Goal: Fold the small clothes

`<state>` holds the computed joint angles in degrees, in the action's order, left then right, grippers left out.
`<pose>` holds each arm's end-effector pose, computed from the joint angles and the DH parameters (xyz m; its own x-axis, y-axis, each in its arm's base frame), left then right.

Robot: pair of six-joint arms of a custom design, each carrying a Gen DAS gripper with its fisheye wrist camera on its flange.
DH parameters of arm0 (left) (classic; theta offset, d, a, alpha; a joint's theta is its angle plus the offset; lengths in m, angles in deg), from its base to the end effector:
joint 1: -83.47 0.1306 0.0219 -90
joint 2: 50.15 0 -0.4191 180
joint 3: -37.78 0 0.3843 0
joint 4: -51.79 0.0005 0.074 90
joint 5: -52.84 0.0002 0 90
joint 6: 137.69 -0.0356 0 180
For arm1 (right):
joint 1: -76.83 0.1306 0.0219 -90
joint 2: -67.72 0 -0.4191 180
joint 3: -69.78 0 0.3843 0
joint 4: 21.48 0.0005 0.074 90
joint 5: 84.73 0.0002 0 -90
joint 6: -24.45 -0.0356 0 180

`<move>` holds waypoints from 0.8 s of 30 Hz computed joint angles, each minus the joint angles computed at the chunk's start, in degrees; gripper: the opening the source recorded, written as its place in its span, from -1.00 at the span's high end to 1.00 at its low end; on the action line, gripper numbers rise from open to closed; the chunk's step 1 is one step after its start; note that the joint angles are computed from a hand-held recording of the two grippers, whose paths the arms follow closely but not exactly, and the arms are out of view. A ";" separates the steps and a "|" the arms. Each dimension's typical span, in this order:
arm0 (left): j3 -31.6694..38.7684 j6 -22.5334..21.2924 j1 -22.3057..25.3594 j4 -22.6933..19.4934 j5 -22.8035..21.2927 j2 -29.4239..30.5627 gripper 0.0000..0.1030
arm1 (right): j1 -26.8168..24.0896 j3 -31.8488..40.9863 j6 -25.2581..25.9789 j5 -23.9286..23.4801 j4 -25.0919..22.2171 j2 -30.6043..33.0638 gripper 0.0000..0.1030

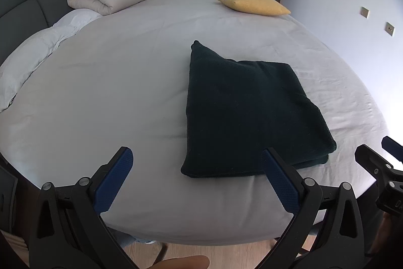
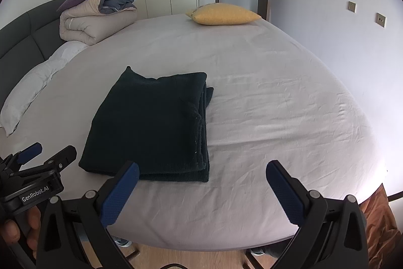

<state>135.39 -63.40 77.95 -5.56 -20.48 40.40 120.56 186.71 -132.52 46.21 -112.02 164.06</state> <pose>0.4730 -0.0565 0.5136 -0.6627 0.3246 -0.6748 0.4717 0.8808 -0.0396 0.3506 0.3024 0.5874 -0.5967 0.3912 -0.7006 0.4839 0.8719 0.0747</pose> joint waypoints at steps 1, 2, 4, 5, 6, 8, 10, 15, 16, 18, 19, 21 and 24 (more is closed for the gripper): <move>-0.12 0.03 0.00 0.03 0.01 -0.10 -1.00 | 0.06 0.08 -0.11 0.05 -0.12 0.05 -1.00; -0.16 -0.01 -0.02 0.05 -0.03 -0.11 -1.00 | 0.06 0.08 -0.11 0.05 -0.12 0.05 -1.00; -0.29 0.06 -0.04 0.10 -0.11 -0.20 -1.00 | 0.10 0.08 -0.27 0.03 -0.12 0.05 -1.00; -0.32 0.07 -0.03 0.09 -0.07 -0.21 -1.00 | 0.04 0.00 -0.19 -0.05 -0.02 0.01 -1.00; -0.35 0.08 -0.04 0.12 -0.11 -0.22 -1.00 | 0.03 -0.12 -0.23 -0.10 0.07 -0.06 -1.00; -0.44 0.12 -0.06 0.20 -0.17 -0.27 -1.00 | -0.03 -0.28 -0.20 -0.16 0.19 -0.15 -1.00; -0.47 0.11 0.00 0.30 -0.11 -0.24 -1.00 | -0.06 -0.32 -0.10 -0.20 0.25 -0.19 -1.00; -0.46 0.00 0.04 0.29 -0.03 -0.16 -1.00 | 0.02 -0.60 -0.17 -0.27 0.53 -0.24 -1.00; -0.46 0.00 0.04 0.29 -0.03 -0.16 -1.00 | 0.07 -0.67 -0.25 -0.26 0.54 -0.24 -1.00; -0.44 0.02 0.01 0.29 -0.09 -0.19 -1.00 | 0.09 -0.67 -0.29 -0.24 0.53 -0.23 -1.00; -0.47 0.01 0.03 0.34 -0.08 -0.18 -1.00 | 0.10 -0.74 -0.30 -0.24 0.56 -0.26 -1.00; -0.43 -0.04 0.05 0.31 -0.06 -0.14 -1.00 | 0.10 -0.70 -0.37 -0.28 0.49 -0.23 -1.00; -0.41 -0.08 0.05 0.31 -0.04 -0.14 -1.00 | 0.13 -0.65 -0.38 -0.21 0.43 -0.19 -1.00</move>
